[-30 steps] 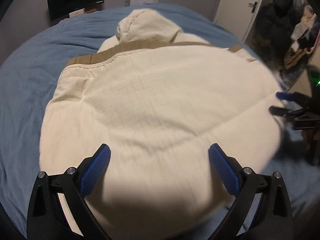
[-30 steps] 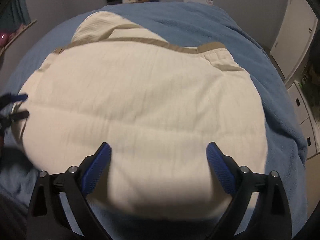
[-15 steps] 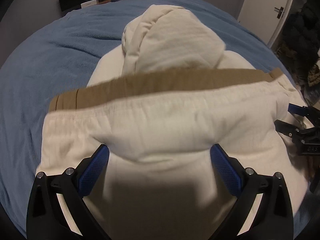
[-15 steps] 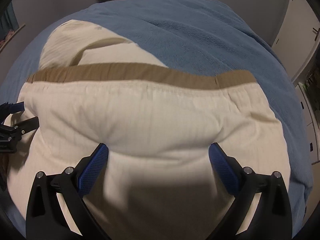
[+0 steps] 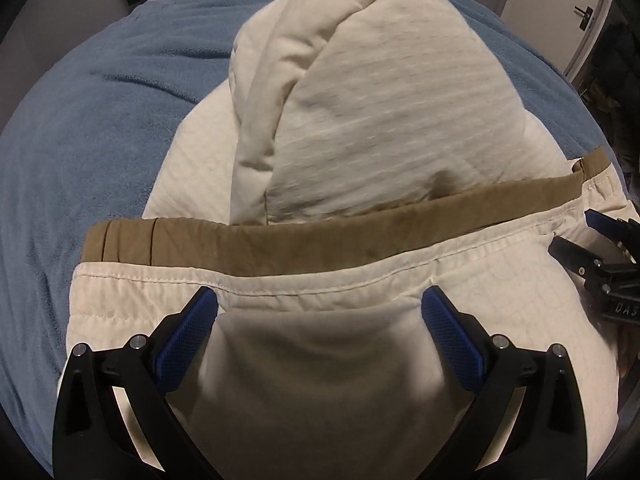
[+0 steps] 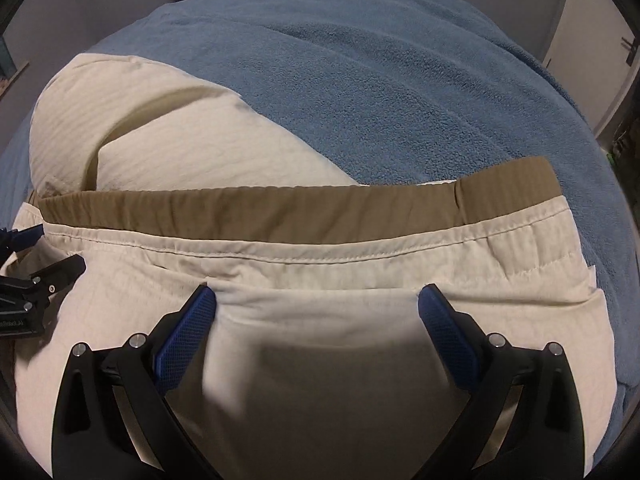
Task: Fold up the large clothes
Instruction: 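Press and smooth the folded jacket bundle with both tools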
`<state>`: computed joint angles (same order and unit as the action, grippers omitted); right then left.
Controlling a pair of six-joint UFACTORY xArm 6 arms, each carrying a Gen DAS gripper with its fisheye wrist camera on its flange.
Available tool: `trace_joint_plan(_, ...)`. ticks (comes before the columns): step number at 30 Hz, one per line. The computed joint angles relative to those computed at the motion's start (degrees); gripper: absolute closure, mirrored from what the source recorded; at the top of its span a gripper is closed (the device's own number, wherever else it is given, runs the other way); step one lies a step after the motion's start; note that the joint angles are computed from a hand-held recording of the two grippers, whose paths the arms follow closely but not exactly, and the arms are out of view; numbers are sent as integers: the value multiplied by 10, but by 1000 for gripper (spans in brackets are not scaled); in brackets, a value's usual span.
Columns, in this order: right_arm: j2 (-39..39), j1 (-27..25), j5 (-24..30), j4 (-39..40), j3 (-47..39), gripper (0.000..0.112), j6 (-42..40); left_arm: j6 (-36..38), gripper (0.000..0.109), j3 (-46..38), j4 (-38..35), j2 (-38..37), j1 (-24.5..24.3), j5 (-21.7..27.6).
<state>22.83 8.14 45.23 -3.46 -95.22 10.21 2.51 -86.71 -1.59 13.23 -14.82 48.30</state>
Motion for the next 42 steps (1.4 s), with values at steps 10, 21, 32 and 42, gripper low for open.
trace_joint_plan(10, -150, 13, -118, 61, 164, 16, -72, 40, 12, 102, -35, -116, 10, -35)
trace_joint_plan(21, -311, -66, -125, 102, 368, 16, -168, 91, 11, 264, -87, -244, 93, -55)
trace_joint_plan(32, -465, -36, -134, 147, 467, 17, -177, 77, 12, 343, -94, -398, 76, -7)
trace_joint_plan(42, -502, 55, -104, 83, 530, 17, -136, 80, 11, 474, -60, -516, 6, 8)
